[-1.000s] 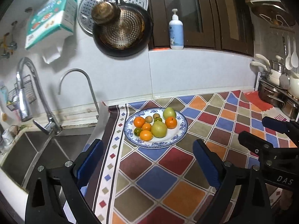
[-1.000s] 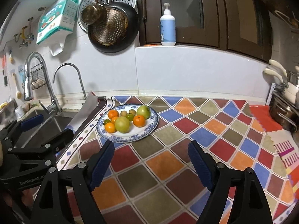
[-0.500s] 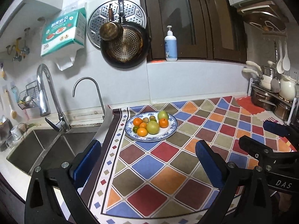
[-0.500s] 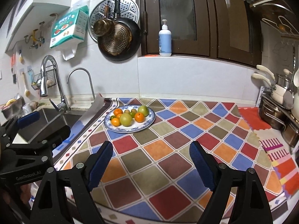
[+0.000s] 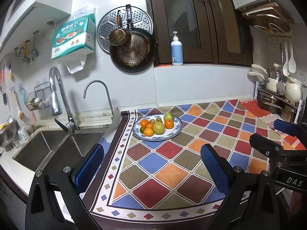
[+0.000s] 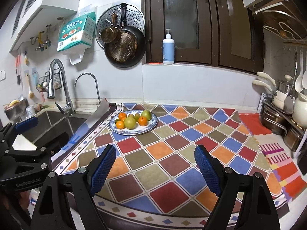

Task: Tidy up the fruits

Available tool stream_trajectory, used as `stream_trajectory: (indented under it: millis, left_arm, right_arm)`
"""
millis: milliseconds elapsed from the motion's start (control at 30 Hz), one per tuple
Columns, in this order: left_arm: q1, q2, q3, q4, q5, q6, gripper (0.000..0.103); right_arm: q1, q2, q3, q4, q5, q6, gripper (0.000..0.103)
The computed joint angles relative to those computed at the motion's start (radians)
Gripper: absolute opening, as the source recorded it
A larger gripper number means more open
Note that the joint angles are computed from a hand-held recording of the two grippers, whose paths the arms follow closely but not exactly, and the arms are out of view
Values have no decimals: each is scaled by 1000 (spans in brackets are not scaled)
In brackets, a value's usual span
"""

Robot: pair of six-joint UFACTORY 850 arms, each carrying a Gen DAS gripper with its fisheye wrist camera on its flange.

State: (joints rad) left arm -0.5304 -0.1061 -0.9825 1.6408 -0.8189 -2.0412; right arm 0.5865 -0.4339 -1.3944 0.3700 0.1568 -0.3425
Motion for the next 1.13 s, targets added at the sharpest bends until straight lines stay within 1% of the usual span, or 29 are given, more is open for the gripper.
stream_trajectory:
  millis: [167,333,467,900,1133]
  left_arm:
    - [-18,10,11,-15,-26,1,103]
    - [-31,13,13,-29,-49,10,103]
    - [-40,12,10,-42,-65,18,103]
    - [-49,18,17,-45,-68,20,103]
    - [-41,11,6,-53,-57,28,103]
  right_arm:
    - [-1,14,19,-26,5,25,84]
    - [-3,26,36,-100,11,98,84]
    - [-5,33,46,-127,14,127,84]
    - [-16,44,60,-160,16,162,84]
    - [-21,43,57,-165,9,165,85]
